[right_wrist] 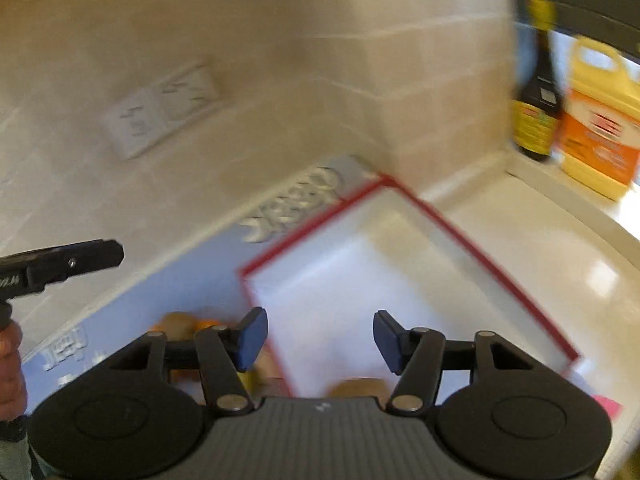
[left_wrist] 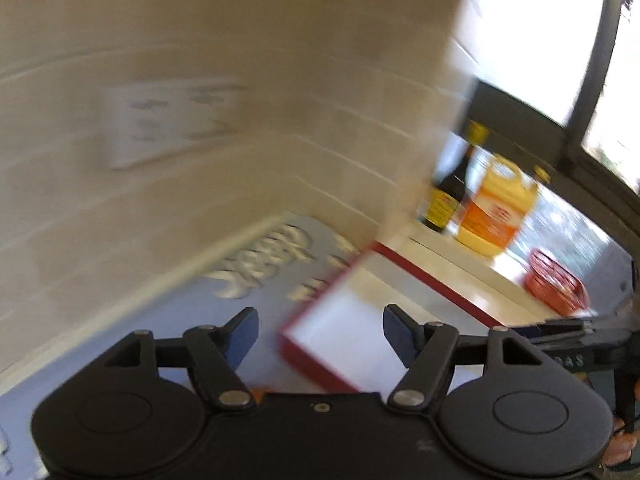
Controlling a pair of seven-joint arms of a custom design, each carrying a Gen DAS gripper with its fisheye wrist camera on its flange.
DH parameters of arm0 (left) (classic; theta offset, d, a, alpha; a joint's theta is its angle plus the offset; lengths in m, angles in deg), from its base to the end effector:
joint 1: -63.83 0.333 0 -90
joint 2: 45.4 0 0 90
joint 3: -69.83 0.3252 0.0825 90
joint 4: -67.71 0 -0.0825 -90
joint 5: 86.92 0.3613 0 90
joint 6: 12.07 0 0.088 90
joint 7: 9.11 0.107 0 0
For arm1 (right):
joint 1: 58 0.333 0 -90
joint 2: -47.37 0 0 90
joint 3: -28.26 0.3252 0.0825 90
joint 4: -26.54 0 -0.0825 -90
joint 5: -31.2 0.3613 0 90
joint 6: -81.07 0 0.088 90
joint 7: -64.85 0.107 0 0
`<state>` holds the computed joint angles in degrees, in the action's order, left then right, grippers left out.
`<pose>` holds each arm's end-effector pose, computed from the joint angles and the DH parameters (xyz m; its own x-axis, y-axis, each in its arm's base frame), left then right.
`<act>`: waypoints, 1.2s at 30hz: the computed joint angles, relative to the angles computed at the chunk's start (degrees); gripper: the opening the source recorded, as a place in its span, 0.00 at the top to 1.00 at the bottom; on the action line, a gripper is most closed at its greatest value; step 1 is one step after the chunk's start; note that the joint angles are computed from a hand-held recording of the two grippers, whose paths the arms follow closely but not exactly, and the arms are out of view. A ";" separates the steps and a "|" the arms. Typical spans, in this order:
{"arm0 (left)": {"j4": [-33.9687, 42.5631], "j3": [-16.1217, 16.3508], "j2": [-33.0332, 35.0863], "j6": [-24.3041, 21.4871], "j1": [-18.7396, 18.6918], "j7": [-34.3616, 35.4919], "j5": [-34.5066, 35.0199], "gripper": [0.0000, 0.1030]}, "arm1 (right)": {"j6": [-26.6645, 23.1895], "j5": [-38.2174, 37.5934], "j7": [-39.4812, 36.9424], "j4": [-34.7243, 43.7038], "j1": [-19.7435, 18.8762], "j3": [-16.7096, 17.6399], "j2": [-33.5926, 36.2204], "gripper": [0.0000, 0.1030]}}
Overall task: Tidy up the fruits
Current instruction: 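Grasp the green fruit with the left tool while the right tool grasps the yellow-brown fruit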
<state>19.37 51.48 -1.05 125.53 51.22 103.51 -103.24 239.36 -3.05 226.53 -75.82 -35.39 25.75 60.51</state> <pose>0.7268 -0.2954 0.5748 -0.6464 -0.7350 0.2049 -0.5702 0.2868 -0.7698 0.6013 0.2481 0.5244 -0.2587 -0.9042 -0.3397 -0.6235 0.4250 -0.6563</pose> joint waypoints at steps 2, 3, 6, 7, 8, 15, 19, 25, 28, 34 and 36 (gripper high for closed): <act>-8.82 1.45 -5.17 5.25 1.49 -1.66 -0.17 0.20 | 0.39 4.05 -6.36 4.44 -0.67 2.38 3.16 0.40; -12.73 2.47 -7.39 7.86 1.86 -2.91 0.36 0.20 | 0.28 6.10 -9.33 6.39 -0.67 3.16 4.65 0.40; -21.44 4.20 -11.98 12.74 3.55 -6.25 1.66 0.21 | -1.54 12.98 -18.66 14.24 -0.68 5.98 10.66 0.41; -24.16 4.28 -13.32 13.93 4.33 -6.91 1.71 0.21 | -2.43 14.64 -20.98 16.64 -0.41 6.58 12.45 0.41; -26.62 3.89 -14.49 14.83 5.27 -6.95 1.37 0.21 | -3.26 15.83 -22.90 18.71 0.12 6.90 14.03 0.41; -33.74 2.01 -15.12 11.79 8.77 -7.70 -2.54 0.21 | -10.91 23.34 -33.32 30.08 3.40 7.07 23.48 0.41; -33.86 1.18 -12.51 7.93 9.36 -9.71 -5.08 0.21 | -14.43 26.72 -36.47 33.17 5.06 6.05 26.34 0.41; -30.62 -0.17 -8.37 3.58 10.02 -10.86 -8.80 0.21 | -16.61 29.13 -39.23 36.10 5.93 5.14 28.91 0.41; -28.89 0.75 -7.15 2.49 8.92 -12.19 -7.48 0.21 | -18.49 29.50 -39.89 39.11 6.29 4.66 30.97 0.42; -26.26 0.26 -5.05 0.17 8.91 -12.51 -7.86 0.26 | -20.65 31.29 -41.72 42.54 6.00 4.96 33.46 0.48; -24.92 0.30 -4.00 -1.04 8.60 -13.02 -7.59 0.33 | -21.10 31.73 -42.04 43.56 6.01 5.00 34.26 0.50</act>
<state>-5.54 51.77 -5.05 124.48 59.82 90.49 -110.83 218.26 28.68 184.48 -32.26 -29.38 30.75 94.76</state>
